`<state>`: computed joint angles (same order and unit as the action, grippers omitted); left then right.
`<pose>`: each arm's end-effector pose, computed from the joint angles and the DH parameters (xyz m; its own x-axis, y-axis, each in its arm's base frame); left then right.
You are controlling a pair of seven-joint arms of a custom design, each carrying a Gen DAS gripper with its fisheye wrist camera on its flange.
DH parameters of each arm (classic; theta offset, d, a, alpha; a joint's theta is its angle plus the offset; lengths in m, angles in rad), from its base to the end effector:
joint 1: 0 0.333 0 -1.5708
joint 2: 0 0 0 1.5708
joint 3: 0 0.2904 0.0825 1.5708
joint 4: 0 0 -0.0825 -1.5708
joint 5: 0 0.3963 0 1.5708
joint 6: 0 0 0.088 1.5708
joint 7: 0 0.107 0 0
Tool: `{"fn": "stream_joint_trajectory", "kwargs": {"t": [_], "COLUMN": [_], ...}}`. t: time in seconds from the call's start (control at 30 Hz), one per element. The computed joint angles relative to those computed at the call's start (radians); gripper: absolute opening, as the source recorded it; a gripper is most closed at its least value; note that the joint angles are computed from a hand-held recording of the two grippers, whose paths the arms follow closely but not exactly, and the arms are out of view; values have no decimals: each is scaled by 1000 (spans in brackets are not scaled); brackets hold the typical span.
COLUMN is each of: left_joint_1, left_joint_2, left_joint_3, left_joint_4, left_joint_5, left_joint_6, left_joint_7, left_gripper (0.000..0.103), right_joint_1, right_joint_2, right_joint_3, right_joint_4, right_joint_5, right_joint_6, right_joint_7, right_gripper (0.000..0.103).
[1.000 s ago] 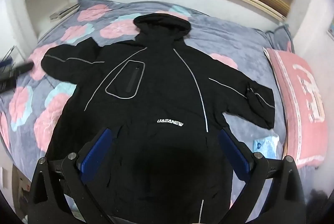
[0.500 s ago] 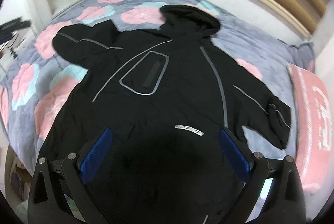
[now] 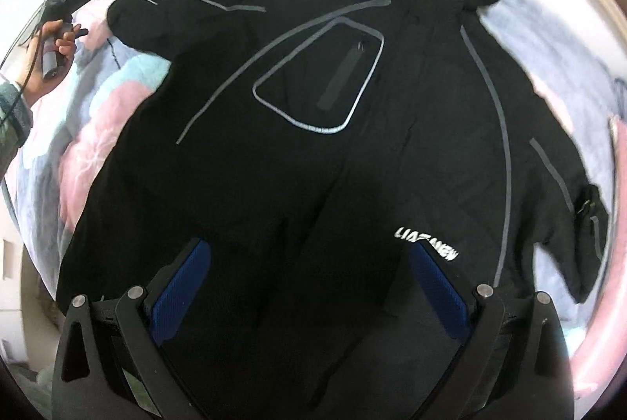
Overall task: Fold large clothes
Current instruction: 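Grasp a jacket sleeve cuff with the left gripper and lift it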
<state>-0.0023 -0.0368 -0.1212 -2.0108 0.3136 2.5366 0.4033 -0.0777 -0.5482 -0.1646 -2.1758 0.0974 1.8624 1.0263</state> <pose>0.5949 -0.0781 0.5024 0.6358 -0.6918 0.3424 -0.5291 -0.7136 -0.4592 0.4180 -0.1083 0.5976 0.2997 -0.9532 -0.0403 -0.9180 -0.2766 -0.2842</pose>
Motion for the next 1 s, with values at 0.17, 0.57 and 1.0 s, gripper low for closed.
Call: {"fn": "stream_joint_trajectory", "kwargs": {"t": [0.17, 0.57, 1.0], "left_joint_1": [8, -17, -86], "left_joint_2": [144, 7, -65], "left_joint_3": [19, 35, -65], "left_joint_4": [94, -7, 72], "left_joint_5": [-84, 119, 237], "left_joint_6": [-12, 91, 46], "left_joint_7": [14, -216, 9], "left_gripper": [92, 17, 14], "right_joint_1": [-10, -21, -31], "right_joint_2": [48, 120, 59], "right_joint_3": [18, 4, -11], "right_joint_4": [6, 61, 29], "right_joint_5": [-57, -16, -15], "right_joint_6": [-20, -53, -2], "right_joint_7": [10, 59, 50], "right_gripper": [102, 102, 102]}}
